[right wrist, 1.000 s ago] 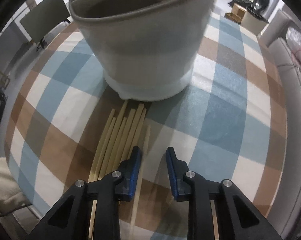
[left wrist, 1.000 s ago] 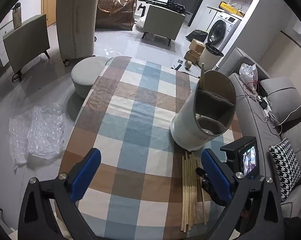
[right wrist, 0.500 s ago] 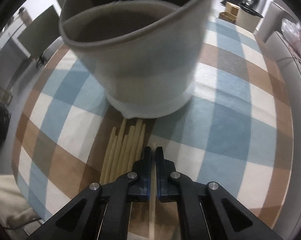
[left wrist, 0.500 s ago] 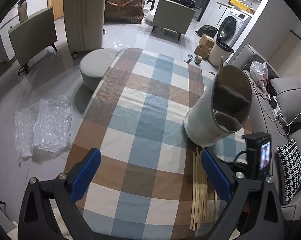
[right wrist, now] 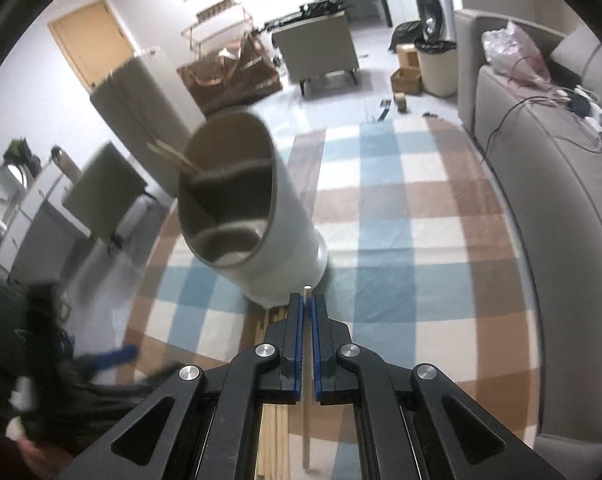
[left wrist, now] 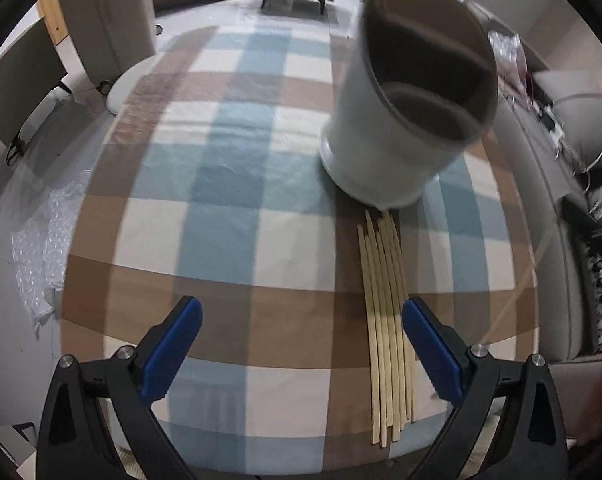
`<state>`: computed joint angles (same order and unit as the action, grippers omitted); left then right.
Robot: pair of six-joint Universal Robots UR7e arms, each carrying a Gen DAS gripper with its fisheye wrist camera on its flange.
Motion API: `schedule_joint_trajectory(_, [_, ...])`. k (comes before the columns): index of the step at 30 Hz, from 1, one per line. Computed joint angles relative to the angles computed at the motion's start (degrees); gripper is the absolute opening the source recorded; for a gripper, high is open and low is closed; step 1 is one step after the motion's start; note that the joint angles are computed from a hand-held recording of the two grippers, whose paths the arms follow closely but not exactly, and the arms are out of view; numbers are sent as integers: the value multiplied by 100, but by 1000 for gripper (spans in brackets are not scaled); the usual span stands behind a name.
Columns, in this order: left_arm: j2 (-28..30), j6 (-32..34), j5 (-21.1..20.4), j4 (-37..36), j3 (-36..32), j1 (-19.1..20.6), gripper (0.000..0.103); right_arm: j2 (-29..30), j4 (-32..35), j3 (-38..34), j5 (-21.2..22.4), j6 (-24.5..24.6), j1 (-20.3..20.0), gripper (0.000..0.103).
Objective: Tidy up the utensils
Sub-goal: 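Lift the chopstick with the right tool while the left tool grasps another chopstick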
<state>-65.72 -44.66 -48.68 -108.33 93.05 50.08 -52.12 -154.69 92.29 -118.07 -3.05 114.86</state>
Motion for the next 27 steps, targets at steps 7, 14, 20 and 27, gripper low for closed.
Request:
schedule_joint_trajectory(7, [417, -131, -42, 408, -174, 58, 96, -278, -195, 185, 152, 83, -65, 3])
schedule_joint_trajectory(14, [510, -545, -50, 915, -296, 104, 95, -448, -222, 339, 266, 86, -29, 3])
schedule_joint_trajectory(20, [382, -758, -134, 982, -181, 148, 95, -432, -205, 314, 319, 109, -63, 3])
schedule_joint_trajectory(27, [394, -802, -81, 1109, -151, 113, 97, -431, -189, 319, 292, 119, -75, 3])
